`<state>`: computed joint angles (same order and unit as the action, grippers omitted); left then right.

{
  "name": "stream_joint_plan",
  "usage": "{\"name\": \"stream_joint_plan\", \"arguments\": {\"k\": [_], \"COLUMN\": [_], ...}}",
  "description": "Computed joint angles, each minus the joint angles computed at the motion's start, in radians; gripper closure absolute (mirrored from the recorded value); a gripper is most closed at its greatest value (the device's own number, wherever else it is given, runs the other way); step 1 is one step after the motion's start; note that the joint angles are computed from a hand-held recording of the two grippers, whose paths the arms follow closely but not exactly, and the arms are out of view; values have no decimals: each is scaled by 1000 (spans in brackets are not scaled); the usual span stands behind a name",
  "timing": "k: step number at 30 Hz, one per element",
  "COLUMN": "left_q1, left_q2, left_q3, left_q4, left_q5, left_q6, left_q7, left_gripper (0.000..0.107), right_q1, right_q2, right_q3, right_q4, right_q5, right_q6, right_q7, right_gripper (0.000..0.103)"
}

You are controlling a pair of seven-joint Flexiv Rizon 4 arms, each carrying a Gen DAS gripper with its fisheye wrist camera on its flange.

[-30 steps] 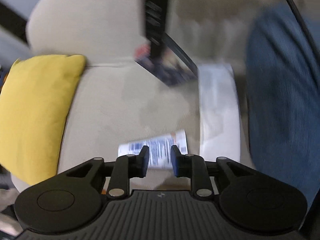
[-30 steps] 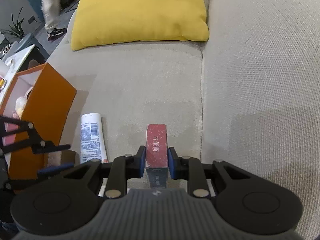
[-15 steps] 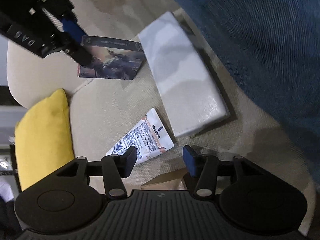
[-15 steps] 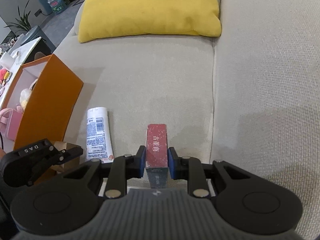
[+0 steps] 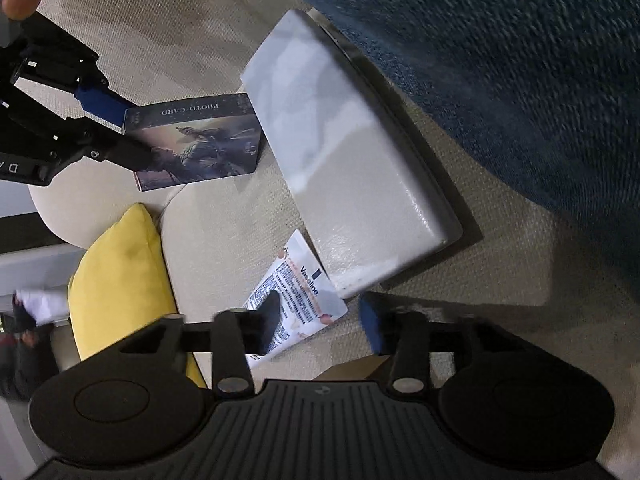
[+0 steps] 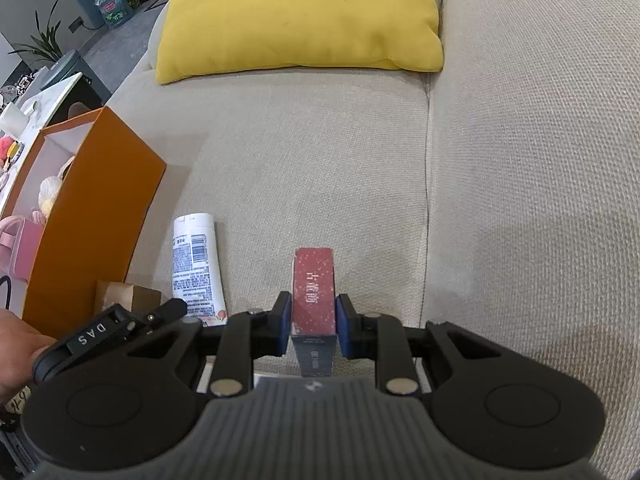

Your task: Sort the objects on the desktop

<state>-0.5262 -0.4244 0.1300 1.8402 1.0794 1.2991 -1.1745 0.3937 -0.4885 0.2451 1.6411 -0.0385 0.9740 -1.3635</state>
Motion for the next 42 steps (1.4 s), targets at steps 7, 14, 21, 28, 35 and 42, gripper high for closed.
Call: {"name": "stream_joint_plan", "arguments": {"k": [7,14,21,28,35,42], "left_q1": [-45,-17,172,230,280,321], "left_q2": [-8,30,101,166,333,514], "left_q3": [32,7,-103,-150,-177,-156], "left_q4": [-32,-69,-38,-1,124,225], "left_q5": [128,79,-519,-808,-1038,-1098], "left_q6": [-10,-50,-136,-222,-210,-151], "left_q7": [-208,-440,-405,-317,-203,-220], "left_gripper": [93,102,104,105,105,105], "right_q1": [2,-6,4,22,65,114], "right_q2": [-1,8,33,57,133,185], "right_q3": [-2,3,7,19,19,48], "right_q4": [0,5,31,27,39,8], "right_q5": [-1,16,10,13,-31,-40], "right_q6": [0,6,32,12,16,31], "right_q7": [2,12,20,26,40,45], "right_gripper": [78,79,79,79,79,79]}}
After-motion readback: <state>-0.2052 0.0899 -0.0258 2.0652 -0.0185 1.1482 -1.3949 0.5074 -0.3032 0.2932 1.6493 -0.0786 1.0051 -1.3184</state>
